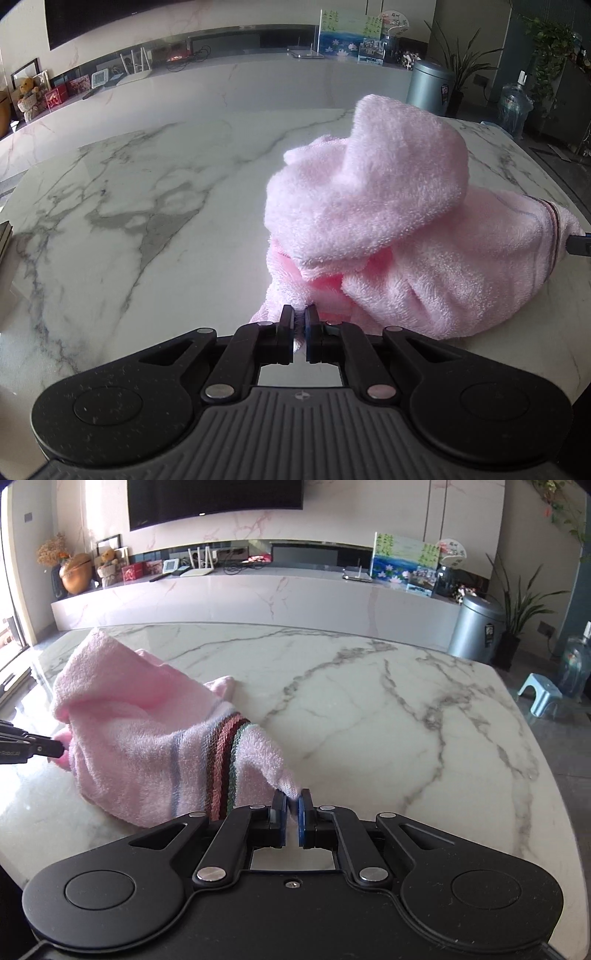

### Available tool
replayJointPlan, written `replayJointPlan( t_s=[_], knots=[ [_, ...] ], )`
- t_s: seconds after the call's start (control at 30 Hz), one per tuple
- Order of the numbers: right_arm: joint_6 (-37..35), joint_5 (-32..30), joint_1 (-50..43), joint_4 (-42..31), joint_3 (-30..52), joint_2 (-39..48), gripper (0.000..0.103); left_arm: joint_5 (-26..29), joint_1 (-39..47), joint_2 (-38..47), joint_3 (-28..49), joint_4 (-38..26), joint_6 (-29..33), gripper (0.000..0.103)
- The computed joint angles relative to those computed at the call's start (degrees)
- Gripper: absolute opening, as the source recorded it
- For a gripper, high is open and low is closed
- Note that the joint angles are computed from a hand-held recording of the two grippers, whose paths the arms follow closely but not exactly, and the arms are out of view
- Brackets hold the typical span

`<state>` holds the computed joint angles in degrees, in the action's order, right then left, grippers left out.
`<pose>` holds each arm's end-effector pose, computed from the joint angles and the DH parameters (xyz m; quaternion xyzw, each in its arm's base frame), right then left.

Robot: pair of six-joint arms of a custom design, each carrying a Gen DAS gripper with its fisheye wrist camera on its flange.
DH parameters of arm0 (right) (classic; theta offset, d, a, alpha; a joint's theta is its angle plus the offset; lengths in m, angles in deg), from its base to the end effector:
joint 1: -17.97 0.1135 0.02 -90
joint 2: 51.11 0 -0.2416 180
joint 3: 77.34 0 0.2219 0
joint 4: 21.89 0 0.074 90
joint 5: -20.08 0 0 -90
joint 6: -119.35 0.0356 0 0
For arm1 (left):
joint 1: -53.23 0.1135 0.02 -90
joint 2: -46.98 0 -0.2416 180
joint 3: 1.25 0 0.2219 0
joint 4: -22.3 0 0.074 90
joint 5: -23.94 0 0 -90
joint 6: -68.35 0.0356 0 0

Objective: Fold towel
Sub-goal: 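Pull the grippers apart to stretch the pink towel lengthwise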

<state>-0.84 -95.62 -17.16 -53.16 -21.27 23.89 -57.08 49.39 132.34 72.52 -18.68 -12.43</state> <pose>0.2013 -0.1228 0.1934 -0.0361 0.9191 -0.0030 0.3922 0.2832 -0.0246 0.2230 0.1323 0.9352 -0.0591 0.3230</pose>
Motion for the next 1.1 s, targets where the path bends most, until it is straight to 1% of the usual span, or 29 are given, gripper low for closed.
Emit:
replayJointPlan(
  t_s=[0.13,0.3,0.4,0.57,0.7,0.77,0.8,0.9,1.0,1.1],
  knots=[
    [-0.5,2.3,-3.7,2.0,0.7,1.5,0.003,-0.7,1.6,-3.4,-2.3,-0.5,0.8,0.004],
    [-1.0,4.7,-7.3,3.5,2.9,4.2,0.003,-1.5,3.8,-6.0,-3.0,-1.8,1.8,0.004],
    [-2.0,5.8,-9.2,4.9,4.8,6.5,0.003,-2.4,5.3,-6.6,-2.5,-2.1,3.3,0.004],
    [-3.3,7.6,-11.9,5.9,10.4,10.7,0.003,-2.6,9.0,-6.6,0.4,-3.3,6.0,0.004],
    [-4.4,9.6,-12.3,6.3,15.2,14.4,0.003,-3.1,11.1,-5.7,3.0,-3.7,7.4,0.004],
    [-4.8,11.8,-11.5,7.5,17.8,16.9,0.003,-4.2,11.5,-5.2,3.7,-3.3,7.9,0.004],
    [-4.8,12.3,-11.1,7.4,19.0,17.9,0.003,-5.0,11.5,-5.0,4.0,-3.0,8.2,0.004],
    [-5.1,13.3,-9.7,6.3,22.2,20.4,0.003,-3.8,11.5,-3.3,6.2,-4.7,8.5,0.004],
    [-6.9,11.6,-7.8,3.3,22.3,19.7,0.003,-4.5,10.1,-3.5,5.4,-4.2,9.0,0.004],
    [-8.4,7.0,-6.5,-3.0,22.2,18.7,0.004,-4.0,10.0,-3.7,5.0,-4.1,8.7,0.004]
  ],
)
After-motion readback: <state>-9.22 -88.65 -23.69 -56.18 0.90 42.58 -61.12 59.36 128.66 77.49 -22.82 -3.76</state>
